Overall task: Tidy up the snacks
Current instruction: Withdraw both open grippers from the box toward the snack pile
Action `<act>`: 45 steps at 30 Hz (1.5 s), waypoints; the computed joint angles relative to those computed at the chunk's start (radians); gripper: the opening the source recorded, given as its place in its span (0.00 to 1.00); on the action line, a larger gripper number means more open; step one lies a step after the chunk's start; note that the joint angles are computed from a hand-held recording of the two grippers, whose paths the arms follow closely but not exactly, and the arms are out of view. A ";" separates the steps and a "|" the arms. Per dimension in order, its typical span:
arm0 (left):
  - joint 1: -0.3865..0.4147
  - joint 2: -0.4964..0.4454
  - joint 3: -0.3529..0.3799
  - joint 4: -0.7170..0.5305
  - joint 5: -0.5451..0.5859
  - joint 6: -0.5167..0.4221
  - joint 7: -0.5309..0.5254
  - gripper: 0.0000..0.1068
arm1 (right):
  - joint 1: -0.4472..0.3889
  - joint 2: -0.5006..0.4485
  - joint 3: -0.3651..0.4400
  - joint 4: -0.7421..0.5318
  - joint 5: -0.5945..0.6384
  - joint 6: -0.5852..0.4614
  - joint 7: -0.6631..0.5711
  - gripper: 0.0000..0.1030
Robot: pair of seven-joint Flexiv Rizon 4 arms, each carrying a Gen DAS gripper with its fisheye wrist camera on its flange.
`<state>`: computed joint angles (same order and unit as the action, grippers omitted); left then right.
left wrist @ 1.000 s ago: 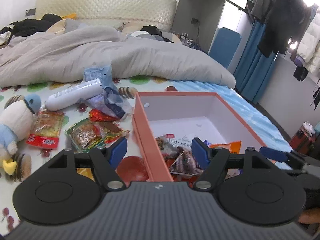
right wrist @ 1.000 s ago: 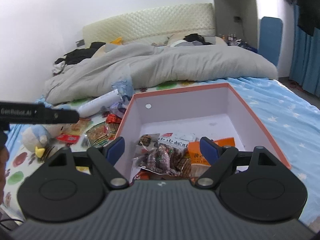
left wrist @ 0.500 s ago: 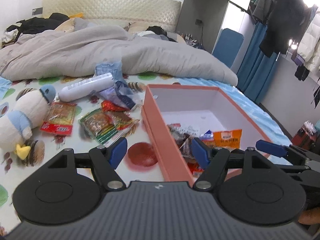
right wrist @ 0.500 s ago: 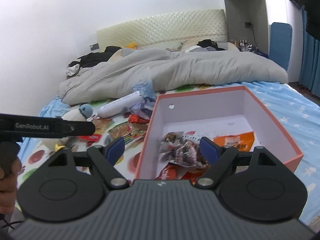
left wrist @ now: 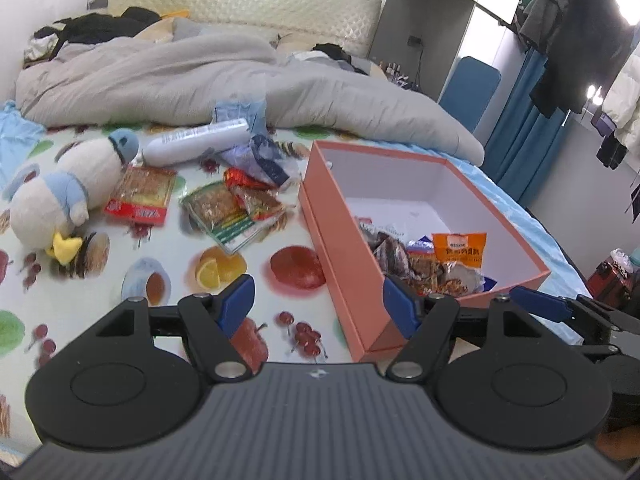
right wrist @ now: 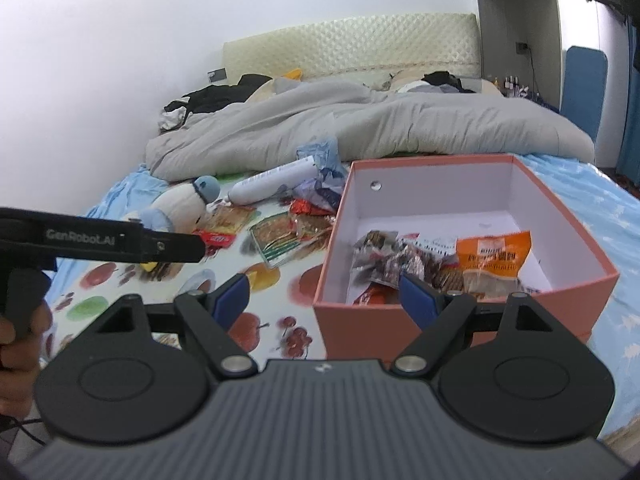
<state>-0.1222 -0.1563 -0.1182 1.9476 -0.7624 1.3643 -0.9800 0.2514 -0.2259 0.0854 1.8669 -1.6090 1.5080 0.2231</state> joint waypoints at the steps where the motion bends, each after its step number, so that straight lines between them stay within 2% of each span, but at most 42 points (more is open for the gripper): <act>1: 0.001 -0.001 0.004 0.002 0.006 -0.007 -0.008 0.71 | 0.001 -0.001 0.001 0.003 0.010 0.002 -0.024 0.81; 7: 0.013 -0.006 0.015 0.000 0.032 -0.015 -0.043 0.70 | 0.016 -0.016 -0.007 -0.003 0.062 -0.001 -0.095 0.81; 15: 0.026 -0.007 -0.005 0.005 -0.055 0.016 0.043 0.71 | 0.063 -0.047 -0.019 -0.041 0.093 -0.023 -0.122 0.81; 18: 0.032 0.007 -0.006 0.021 -0.111 0.012 0.077 0.71 | 0.086 -0.061 -0.020 -0.053 0.137 -0.012 -0.175 0.81; 25: 0.031 0.032 0.025 0.077 -0.148 0.062 0.095 0.71 | 0.157 -0.090 -0.033 -0.061 0.260 -0.016 -0.282 0.81; 28: 0.039 0.025 0.020 0.097 -0.212 0.091 0.127 0.71 | 0.190 -0.120 -0.015 -0.080 0.390 -0.051 -0.413 0.81; 32: 0.060 -0.019 0.025 0.091 -0.203 0.114 0.120 0.71 | 0.243 -0.152 -0.039 -0.115 0.455 -0.077 -0.500 0.81; 34: 0.086 -0.052 -0.004 0.076 -0.249 0.131 0.155 0.71 | 0.273 -0.170 -0.063 -0.136 0.471 -0.089 -0.521 0.81; 38: 0.135 -0.132 -0.047 0.016 -0.281 0.132 0.154 0.71 | 0.320 -0.226 -0.103 -0.203 0.494 -0.138 -0.568 0.81; 39: 0.158 -0.152 -0.083 -0.005 -0.343 0.127 0.193 0.71 | 0.325 -0.242 -0.105 -0.222 0.514 -0.148 -0.587 0.81; 41: 0.164 -0.194 -0.073 -0.049 -0.306 0.101 0.136 0.71 | 0.334 -0.277 -0.104 -0.263 0.561 -0.172 -0.635 0.81; 42: 0.175 -0.209 -0.092 -0.066 -0.331 0.106 0.156 0.71 | 0.336 -0.292 -0.098 -0.283 0.596 -0.182 -0.666 0.81; 43: 0.201 -0.225 -0.138 -0.086 -0.393 0.113 0.215 0.71 | 0.343 -0.306 -0.110 -0.299 0.610 -0.170 -0.670 0.81; 45: 0.208 -0.268 -0.145 -0.137 -0.420 0.087 0.215 0.71 | 0.371 -0.328 -0.156 -0.319 0.607 -0.149 -0.640 0.81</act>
<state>0.0854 -0.4240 -0.2629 1.8104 -1.1825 1.4509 -0.7646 0.6224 -0.5540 -0.0708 1.5477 -1.0017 1.3591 -0.4170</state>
